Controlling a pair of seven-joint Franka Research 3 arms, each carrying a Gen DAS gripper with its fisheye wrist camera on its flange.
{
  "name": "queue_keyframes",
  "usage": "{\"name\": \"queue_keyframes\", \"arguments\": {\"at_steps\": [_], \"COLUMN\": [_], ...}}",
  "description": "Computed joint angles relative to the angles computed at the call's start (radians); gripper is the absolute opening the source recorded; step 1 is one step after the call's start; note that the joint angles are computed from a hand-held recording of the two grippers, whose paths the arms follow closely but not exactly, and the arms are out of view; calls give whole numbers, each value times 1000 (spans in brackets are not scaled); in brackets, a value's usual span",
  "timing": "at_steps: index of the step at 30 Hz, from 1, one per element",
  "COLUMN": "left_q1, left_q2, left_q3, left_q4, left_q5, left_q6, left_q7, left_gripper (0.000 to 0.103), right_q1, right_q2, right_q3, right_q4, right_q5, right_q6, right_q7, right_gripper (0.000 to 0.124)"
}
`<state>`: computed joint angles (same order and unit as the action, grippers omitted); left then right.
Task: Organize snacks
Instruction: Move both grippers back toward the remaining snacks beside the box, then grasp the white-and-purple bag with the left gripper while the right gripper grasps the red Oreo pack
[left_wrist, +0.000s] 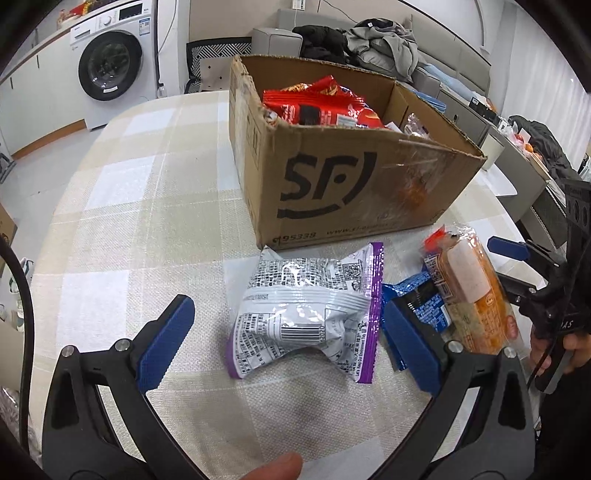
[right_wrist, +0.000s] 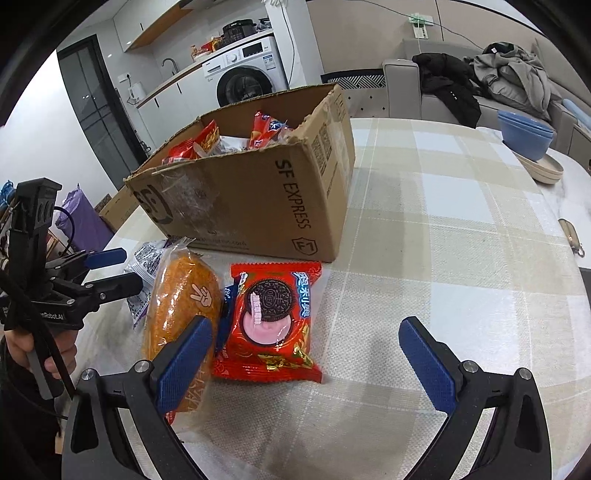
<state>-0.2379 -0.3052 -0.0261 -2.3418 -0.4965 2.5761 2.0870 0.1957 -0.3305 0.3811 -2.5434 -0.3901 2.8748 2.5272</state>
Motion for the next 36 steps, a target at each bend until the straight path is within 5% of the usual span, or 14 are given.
{"name": "queue_keyframes", "arguments": {"at_steps": [17, 30, 36], "left_q1": [17, 45, 57], "left_q2": [109, 192, 212], "left_q3": [-60, -93, -84], "left_q4": [58, 125, 157], "left_q5": [73, 80, 15], "left_q6": [7, 12, -22], "left_q7": [-13, -30, 4], "left_gripper": [102, 102, 99], "right_q1": [43, 84, 103], "right_q2": [80, 103, 93], "right_q3": [-56, -95, -109], "right_q4": [72, 86, 70], "right_q5": [-107, -73, -28], "right_q6": [-100, -90, -58], "right_q7": [64, -6, -57], "right_gripper": [102, 102, 82]}}
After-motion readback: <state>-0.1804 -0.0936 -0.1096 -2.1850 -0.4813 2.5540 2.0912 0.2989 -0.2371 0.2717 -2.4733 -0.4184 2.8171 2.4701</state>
